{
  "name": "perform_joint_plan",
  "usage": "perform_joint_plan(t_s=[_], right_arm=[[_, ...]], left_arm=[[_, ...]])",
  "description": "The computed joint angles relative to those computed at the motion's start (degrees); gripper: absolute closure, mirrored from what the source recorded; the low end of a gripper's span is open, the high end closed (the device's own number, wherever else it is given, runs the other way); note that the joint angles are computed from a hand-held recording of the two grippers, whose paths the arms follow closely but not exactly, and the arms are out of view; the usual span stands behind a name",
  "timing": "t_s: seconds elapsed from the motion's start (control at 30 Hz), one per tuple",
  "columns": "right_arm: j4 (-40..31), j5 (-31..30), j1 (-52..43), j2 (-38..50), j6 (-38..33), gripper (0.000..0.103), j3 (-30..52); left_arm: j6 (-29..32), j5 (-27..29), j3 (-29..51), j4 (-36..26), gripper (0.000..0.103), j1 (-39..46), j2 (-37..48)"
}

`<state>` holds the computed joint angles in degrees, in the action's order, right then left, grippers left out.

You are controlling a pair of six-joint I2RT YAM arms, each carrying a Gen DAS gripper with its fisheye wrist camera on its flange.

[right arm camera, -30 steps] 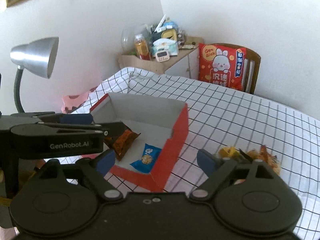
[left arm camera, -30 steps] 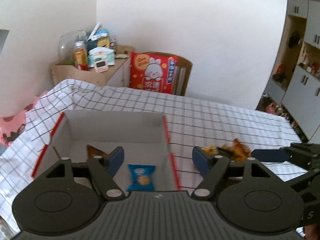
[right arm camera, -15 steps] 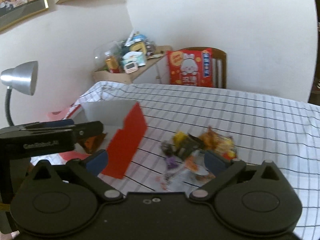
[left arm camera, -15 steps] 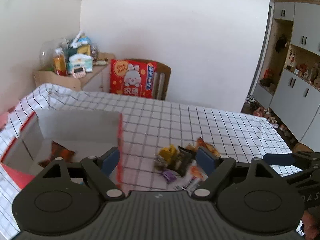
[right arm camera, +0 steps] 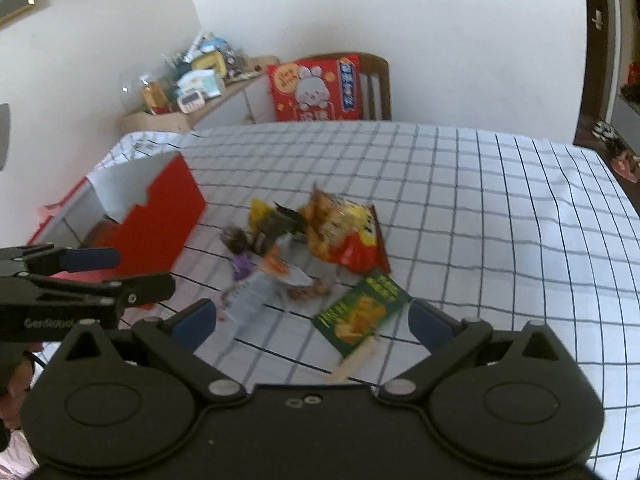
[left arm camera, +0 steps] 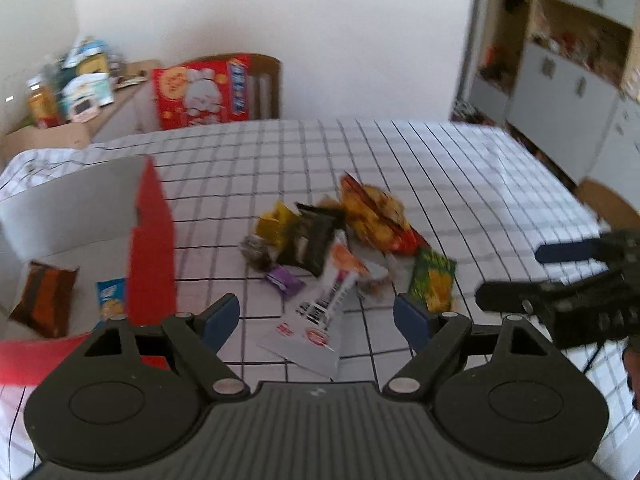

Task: Organize snacks
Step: 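Move both tools back from the box to the snack pile, then grasp the white wafer bar with the left tool while the right tool grasps the green cracker packet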

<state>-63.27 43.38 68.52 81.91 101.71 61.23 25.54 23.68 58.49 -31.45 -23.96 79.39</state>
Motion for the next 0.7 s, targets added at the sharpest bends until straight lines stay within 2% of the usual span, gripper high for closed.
perform_joint_plan(t_s=[0.23,0.43,0.7], right_arm=[[8.5,-4.9,-7.4,-0.7,-4.7,0.003,-7.1],[15.9,-9.8,-14.5,0.1,-10.6,0.006,-10.6],[21.3,-14.9,-20.3,3.6,-15.0,0.012,-11.2]], left_arm=[[3.6,-3.3,0.7,3.4,0.019,-4.2,6.2],[3.5,-4.0,5.6,2.0,0.019,-5.5,13.5],[6.3,-4.5,10.5,-0.6,0.019,-7.0,20.9]])
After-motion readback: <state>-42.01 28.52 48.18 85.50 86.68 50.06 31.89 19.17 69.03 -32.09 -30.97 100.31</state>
